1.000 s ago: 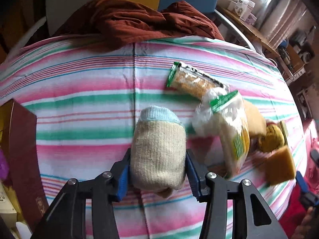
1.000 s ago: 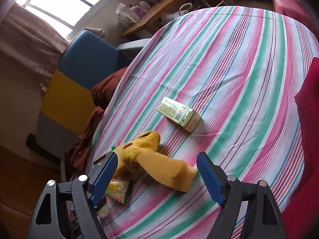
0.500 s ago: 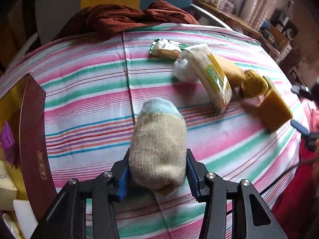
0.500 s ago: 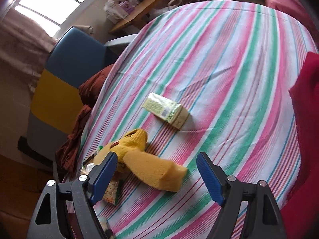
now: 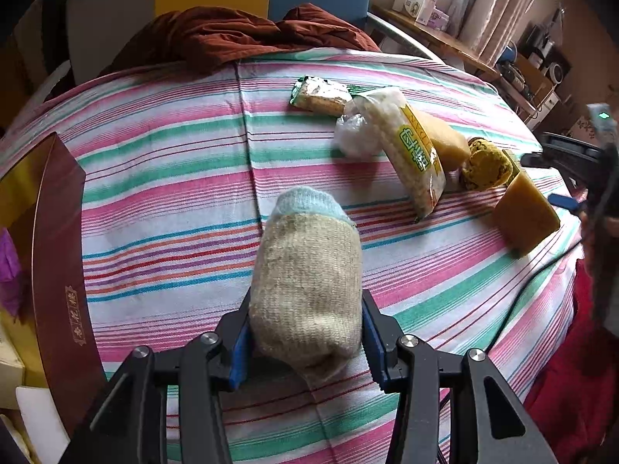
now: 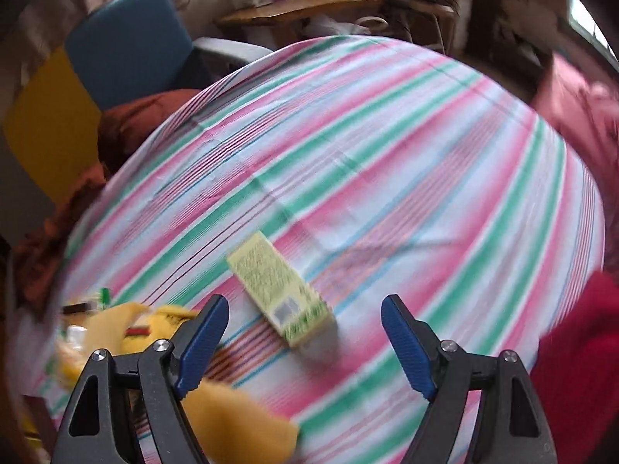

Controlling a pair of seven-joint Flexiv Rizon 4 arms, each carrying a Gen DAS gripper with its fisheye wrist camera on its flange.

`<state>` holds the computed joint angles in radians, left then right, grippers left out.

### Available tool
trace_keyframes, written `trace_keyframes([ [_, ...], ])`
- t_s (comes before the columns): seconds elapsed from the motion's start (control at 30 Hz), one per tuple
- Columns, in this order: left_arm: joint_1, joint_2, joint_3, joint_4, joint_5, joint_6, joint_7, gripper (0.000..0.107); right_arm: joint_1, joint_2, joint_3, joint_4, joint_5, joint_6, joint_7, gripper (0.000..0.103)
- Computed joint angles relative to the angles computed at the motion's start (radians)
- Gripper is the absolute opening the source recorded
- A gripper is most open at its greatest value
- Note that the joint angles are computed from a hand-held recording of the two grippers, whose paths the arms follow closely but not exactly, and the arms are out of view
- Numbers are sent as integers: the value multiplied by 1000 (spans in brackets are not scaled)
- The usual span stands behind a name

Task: Organize objects
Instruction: 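Grasp the green-and-white printed box with the right tool while the left holds the sock, then carry the sock roll and green box into the gold tray and open both tools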

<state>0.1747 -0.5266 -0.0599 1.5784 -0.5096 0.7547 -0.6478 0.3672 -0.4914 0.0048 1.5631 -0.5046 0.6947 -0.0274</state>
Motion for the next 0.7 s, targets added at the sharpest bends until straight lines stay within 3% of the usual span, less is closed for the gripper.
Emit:
trace_keyframes([
  [0.17,7,12,-6,24,-18,18,20,49,-27,-64,17,-78,57,-41,-126,74],
  [0.2,7,14,-7,29,-23,24,26,49,-28,-81,22,-105,74,-72,-158,68],
  [0.27,6,18,-6,37,-27,32,29,49,-20,-93,22,-133,90,-128,-192,41],
  [0.33,0,12,-5,32,-23,42,25,49,-15,-80,14,-111,82,-98,-192,30],
  [0.47,1,10,-4,23,-21,31,20,46,5,-47,-13,-63,36,-71,-137,30],
  [0.57,16,14,-4,3,-35,-21,0,46,8,-5,-33,9,-24,14,-45,30],
  [0.7,61,65,-26,40,-145,-26,73,46,4,13,-51,61,-108,177,55,30],
])
